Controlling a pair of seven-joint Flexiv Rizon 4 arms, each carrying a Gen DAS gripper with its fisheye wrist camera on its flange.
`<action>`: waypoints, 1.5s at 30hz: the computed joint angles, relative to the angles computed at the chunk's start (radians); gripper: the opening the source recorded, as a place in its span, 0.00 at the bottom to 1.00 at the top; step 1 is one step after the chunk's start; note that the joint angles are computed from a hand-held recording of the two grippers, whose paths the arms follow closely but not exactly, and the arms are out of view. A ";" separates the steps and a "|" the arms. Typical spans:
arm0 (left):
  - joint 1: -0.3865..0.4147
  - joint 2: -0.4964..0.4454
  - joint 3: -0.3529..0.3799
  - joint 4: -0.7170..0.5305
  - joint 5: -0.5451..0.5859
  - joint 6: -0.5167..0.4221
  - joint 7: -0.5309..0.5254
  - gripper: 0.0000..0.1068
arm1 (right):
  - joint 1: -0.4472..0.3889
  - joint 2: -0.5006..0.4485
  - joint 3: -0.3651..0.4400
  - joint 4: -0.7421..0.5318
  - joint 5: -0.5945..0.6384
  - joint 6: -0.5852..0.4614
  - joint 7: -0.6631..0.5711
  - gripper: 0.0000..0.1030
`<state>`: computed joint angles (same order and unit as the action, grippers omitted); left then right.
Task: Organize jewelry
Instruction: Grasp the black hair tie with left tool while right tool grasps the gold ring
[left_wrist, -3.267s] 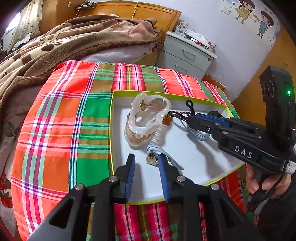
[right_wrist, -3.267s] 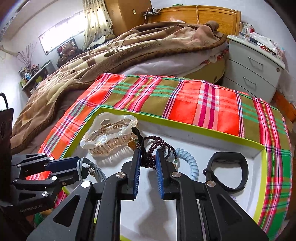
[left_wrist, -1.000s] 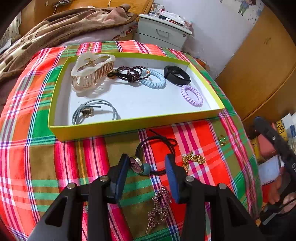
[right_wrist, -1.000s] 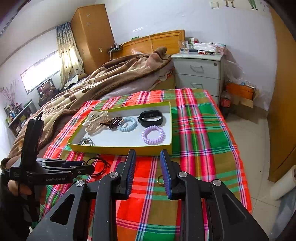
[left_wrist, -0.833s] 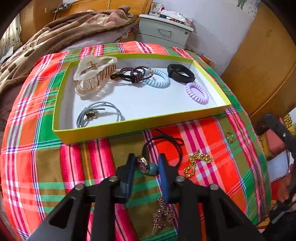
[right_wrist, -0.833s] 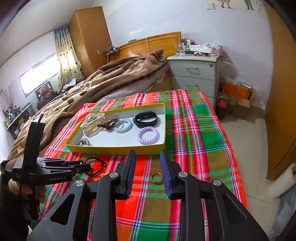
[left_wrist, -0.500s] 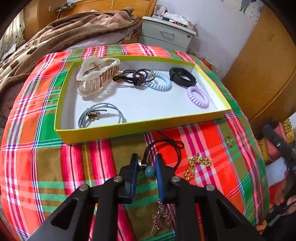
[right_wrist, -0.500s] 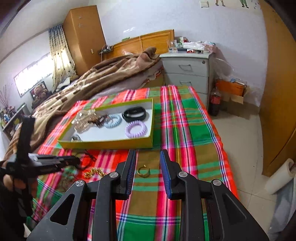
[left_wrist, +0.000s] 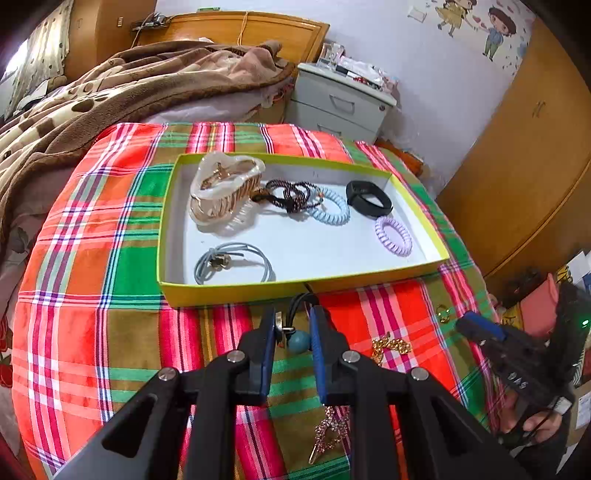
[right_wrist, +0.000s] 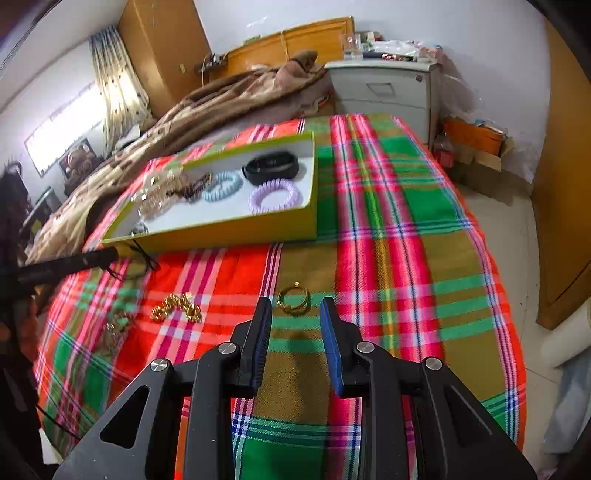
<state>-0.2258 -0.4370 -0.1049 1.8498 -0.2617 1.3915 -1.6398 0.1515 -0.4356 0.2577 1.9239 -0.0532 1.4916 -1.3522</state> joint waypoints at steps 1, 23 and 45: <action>0.006 0.003 -0.008 0.006 -0.006 0.007 0.004 0.18 | 0.003 -0.002 -0.002 0.000 -0.003 -0.001 -0.001 0.27; 0.033 0.002 -0.047 0.028 -0.067 0.015 0.043 0.18 | 0.188 -0.005 -0.240 0.029 -0.281 -0.021 0.198 0.47; 0.036 0.011 -0.063 0.029 -0.087 0.028 0.071 0.18 | 0.180 0.010 -0.247 0.060 -0.334 0.020 0.256 0.21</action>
<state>-0.1899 -0.4260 -0.1681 1.8788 -0.3485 1.4196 -1.5685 0.3313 -0.4259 0.0108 1.9842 -0.3872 1.5118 -1.0958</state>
